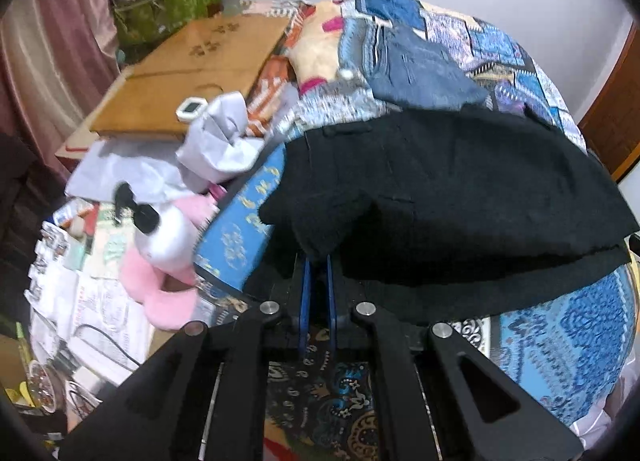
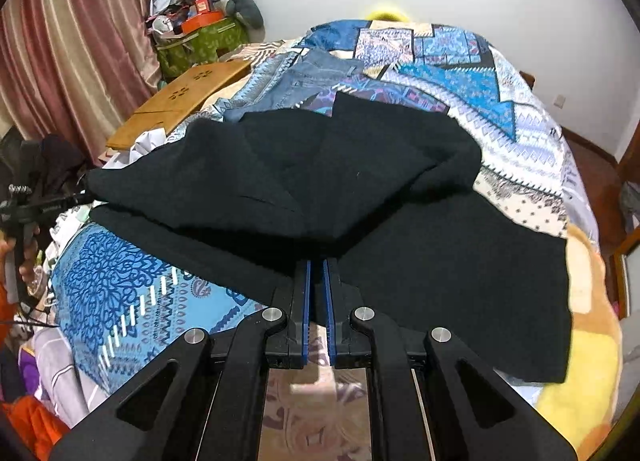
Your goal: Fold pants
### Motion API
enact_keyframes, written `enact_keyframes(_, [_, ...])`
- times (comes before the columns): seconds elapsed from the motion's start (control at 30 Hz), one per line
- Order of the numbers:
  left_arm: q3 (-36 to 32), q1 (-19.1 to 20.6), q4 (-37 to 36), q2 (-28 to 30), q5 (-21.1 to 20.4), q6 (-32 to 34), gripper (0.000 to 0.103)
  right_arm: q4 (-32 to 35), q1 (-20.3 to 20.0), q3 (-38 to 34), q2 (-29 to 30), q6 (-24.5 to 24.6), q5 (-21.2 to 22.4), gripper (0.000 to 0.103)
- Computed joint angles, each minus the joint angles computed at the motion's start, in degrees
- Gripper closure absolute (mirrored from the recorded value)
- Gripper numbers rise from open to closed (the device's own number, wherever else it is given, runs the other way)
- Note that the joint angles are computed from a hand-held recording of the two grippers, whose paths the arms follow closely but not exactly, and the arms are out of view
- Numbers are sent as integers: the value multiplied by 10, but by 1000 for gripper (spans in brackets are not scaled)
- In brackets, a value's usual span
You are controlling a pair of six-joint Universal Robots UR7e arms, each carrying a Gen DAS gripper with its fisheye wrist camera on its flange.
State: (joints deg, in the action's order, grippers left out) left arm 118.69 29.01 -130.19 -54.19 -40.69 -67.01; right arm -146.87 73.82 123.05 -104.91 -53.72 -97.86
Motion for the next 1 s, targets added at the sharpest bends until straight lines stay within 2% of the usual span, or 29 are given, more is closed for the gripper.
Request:
enact_keyframes(0.13, [-10, -11, 15, -14, 24, 7, 93, 12, 8, -17, -7, 15, 14, 96])
enact_keyframes(0.23, [-32, -14, 23, -11, 42, 29, 88, 3, 21, -35, 2, 28, 18, 87])
enact_keyframes(0.27, [-40, -13, 17, -8, 47, 44, 81, -3, 26, -41, 8, 32, 18, 80])
enact_keyframes(0.3, [-50, -12, 12, -3, 54, 57, 68, -8, 31, -47, 14, 35, 16, 75])
enact_keyframes(0.33, [-60, -10, 10, 2, 62, 67, 61, -14, 36, -53, 21, 40, 13, 61])
enact_keyframes(0.37, [-66, -9, 5, 7, 69, 77, 49, -26, 42, -61, 32, 47, 8, 44])
enact_keyframes(0.4, [-73, -8, -5, 13, 77, 88, 38, -33, 45, -67, 40, 50, 6, 36])
enact_keyframes(0.43, [-84, -4, -18, 22, 85, 105, 33, -46, 49, -72, 50, 52, 4, 29])
enact_keyframes(0.5, [-107, 5, -21, 38, 91, 119, 10, -58, 58, -87, 72, 54, -8, 24])
enact_keyframes(0.57, [-125, 13, -36, 53, 97, 137, 6, -58, 69, -108, 99, 57, -28, 22])
enact_keyframes(0.73, [-178, 43, -65, 93, 75, 196, 6, -22, 81, -160, 160, 65, -50, 22])
enact_keyframes(1.0, [-264, 80, -60, 163, 58, 279, 6, 27, 107, -251, 274, 64, -112, 22])
